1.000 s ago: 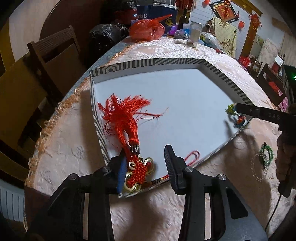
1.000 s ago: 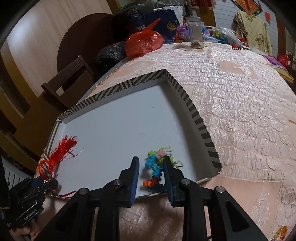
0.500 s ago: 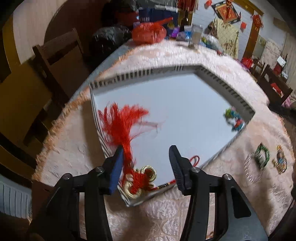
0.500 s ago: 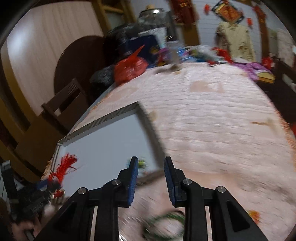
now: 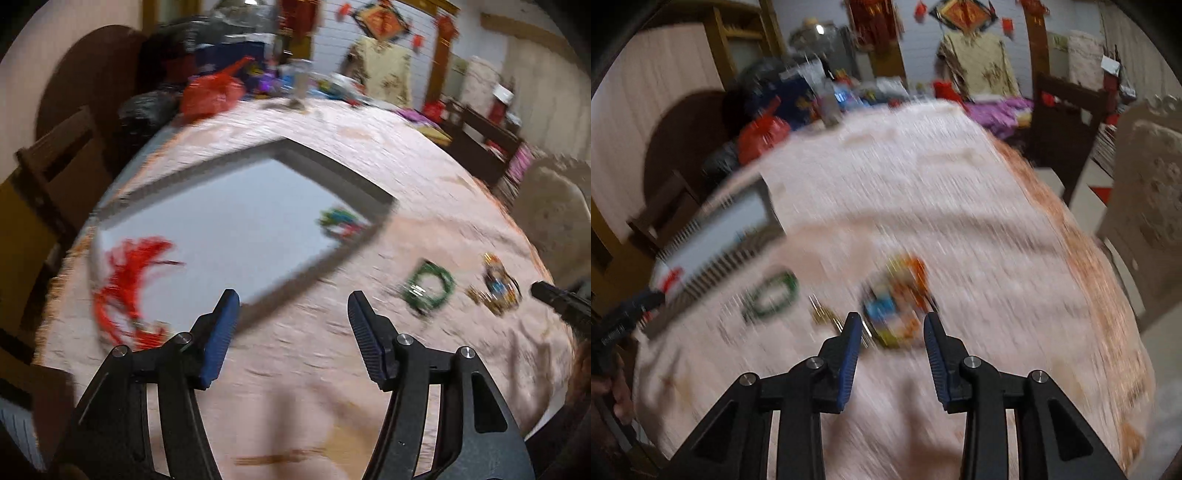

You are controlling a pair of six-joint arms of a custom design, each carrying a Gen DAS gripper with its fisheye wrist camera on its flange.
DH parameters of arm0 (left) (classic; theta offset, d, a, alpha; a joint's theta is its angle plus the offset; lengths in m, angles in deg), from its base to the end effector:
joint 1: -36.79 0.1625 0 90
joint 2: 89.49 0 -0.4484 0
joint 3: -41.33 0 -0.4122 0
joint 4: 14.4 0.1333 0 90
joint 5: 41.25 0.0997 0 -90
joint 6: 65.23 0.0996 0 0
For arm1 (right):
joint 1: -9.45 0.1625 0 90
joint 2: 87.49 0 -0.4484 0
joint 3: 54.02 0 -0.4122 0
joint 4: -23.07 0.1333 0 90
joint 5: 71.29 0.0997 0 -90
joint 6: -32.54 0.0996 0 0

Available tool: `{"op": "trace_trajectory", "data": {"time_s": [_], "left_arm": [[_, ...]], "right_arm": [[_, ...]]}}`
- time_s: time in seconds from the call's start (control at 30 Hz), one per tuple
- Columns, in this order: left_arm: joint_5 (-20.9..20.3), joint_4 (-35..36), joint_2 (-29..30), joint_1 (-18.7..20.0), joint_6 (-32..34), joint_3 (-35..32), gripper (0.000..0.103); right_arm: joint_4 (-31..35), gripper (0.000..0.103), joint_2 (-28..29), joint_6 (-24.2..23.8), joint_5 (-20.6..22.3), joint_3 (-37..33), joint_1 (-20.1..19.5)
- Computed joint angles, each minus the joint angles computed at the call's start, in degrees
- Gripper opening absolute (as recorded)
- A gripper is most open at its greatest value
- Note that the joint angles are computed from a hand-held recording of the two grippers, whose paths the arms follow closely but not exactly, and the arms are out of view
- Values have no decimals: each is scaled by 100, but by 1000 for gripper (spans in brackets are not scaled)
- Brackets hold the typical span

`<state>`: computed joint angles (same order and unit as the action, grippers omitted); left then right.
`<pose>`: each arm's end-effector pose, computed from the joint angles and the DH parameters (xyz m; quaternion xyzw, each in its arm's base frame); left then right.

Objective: Organize jewelry
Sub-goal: 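Grasp the clear bead bracelet with the left gripper while the right grasps the gold charm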

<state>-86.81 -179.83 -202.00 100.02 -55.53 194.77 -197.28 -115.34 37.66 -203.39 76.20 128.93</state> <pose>0.0632 -0.3255 0.3046 0.1701 0.8748 -0.3251 0.3164 0.2700 -0.3424 -0.0491 0.1062 -0.9035 0.3191 0.2657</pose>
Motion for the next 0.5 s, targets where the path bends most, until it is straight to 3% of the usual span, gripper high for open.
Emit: {"op": "trace_trajectory", "data": {"time_s": [0.1,0.23,0.4,0.47,0.5], "left_arm": [[-378,8,271,-134,-17,108,61],[-858,-277,804,-276,135,187,61],[-860,-690,1670,-210,175,53,60],[-881,-667,1888,-76,144,-42,57],[-920,-579,1927,9,111,-78,46]], "right_arm": [[-174,33,-42,133,158,327,-92],[-238,33,-81,332,39,608,-170],[-438,33,-84,413,233,803,-347],[-370,33,-69,418,172,782,-333],[-369,33,-61,401,141,777,-311]]}}
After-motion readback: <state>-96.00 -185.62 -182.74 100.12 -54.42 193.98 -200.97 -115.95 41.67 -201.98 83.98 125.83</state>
